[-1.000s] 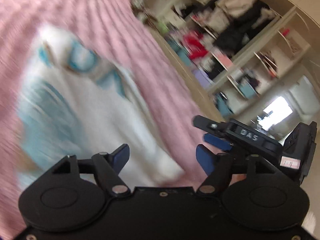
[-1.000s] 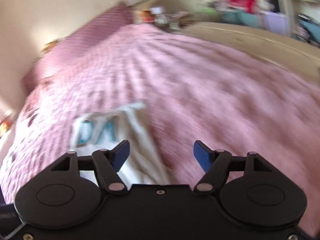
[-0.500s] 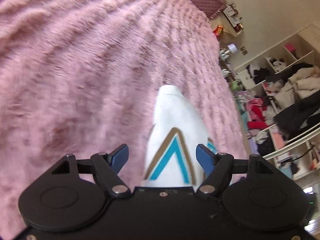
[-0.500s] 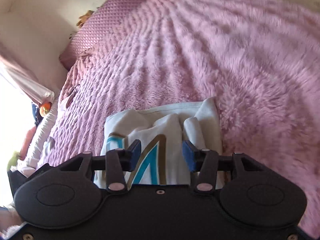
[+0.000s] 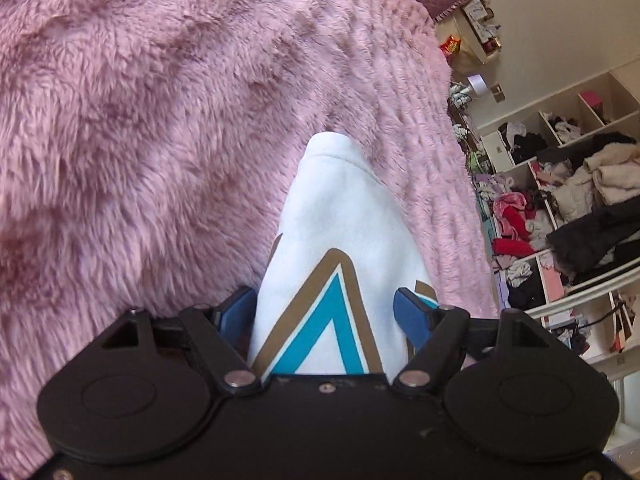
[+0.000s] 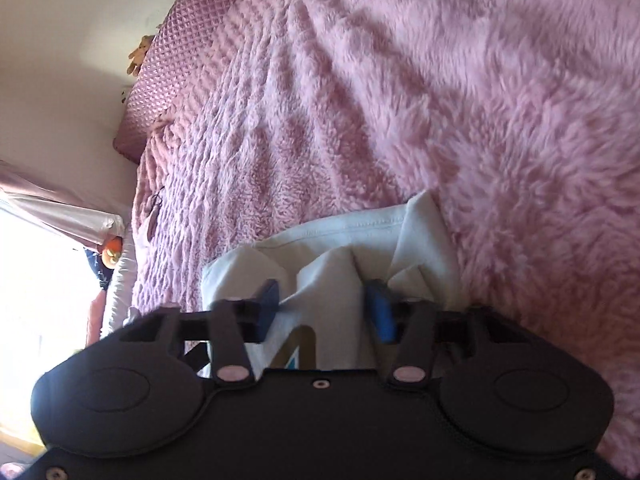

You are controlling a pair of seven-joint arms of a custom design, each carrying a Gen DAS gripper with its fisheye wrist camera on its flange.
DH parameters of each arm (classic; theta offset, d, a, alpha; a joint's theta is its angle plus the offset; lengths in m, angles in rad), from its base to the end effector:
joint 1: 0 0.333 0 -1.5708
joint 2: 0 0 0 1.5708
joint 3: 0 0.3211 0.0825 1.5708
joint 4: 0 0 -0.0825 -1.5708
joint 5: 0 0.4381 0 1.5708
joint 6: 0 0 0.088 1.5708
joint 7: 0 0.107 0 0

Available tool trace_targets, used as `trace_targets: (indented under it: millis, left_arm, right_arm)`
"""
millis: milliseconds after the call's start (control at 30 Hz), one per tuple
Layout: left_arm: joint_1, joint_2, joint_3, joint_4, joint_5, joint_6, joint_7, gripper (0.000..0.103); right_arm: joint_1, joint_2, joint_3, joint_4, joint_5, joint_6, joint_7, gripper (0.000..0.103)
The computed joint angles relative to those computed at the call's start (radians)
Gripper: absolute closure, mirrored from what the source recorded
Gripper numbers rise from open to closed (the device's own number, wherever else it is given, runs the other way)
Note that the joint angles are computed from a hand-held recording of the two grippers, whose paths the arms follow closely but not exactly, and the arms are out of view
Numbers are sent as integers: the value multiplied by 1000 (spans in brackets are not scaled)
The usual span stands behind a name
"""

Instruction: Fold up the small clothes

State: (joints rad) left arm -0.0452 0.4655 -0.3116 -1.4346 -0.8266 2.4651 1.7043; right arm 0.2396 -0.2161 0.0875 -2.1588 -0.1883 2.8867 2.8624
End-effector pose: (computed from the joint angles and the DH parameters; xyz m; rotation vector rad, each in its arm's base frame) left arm 0.7536 -0.2301 0.4893 1.8963 -1.7134 1.2670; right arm 0.5522 0.2027 0.5888 -0.8268 2.0344 -0.1491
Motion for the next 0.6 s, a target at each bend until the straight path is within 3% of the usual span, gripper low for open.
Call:
trace_targets:
  millis: [33, 200, 300, 400, 500, 533, 567, 600]
  left_arm:
    - [-1, 2, -1, 3, -2, 2, 1, 26]
    - [9, -18, -14, -7, -28, 4, 60, 26]
    - [-18, -2, 2, 11, 15, 26, 64, 26]
    - [-57, 12, 25, 19, 101, 62, 19, 26]
    - [-71, 20, 29, 29, 173, 68, 32, 26]
    - [-66, 18, 25, 31, 180, 58, 42, 26]
    - [-58, 11, 19, 29, 180, 49, 54, 26]
    - [-49, 0, 15, 21, 174, 45, 65, 26]
  right_arm:
    - [1, -1, 2, 9, -1, -30, -4, 93]
    - [-120, -84, 108, 7, -287, -53, 222, 94]
    - [-98, -83, 89, 44, -312, -139, 158, 96]
    - [-65, -45, 50, 61, -255, -218, 102, 97]
    - [-74, -36, 47, 14, -267, -158, 172, 96]
    - [-93, -47, 61, -6, -304, -124, 242, 94]
    - [-105, -62, 68, -28, -326, -82, 301, 86]
    - [-107, -79, 67, -47, -329, -45, 327, 85]
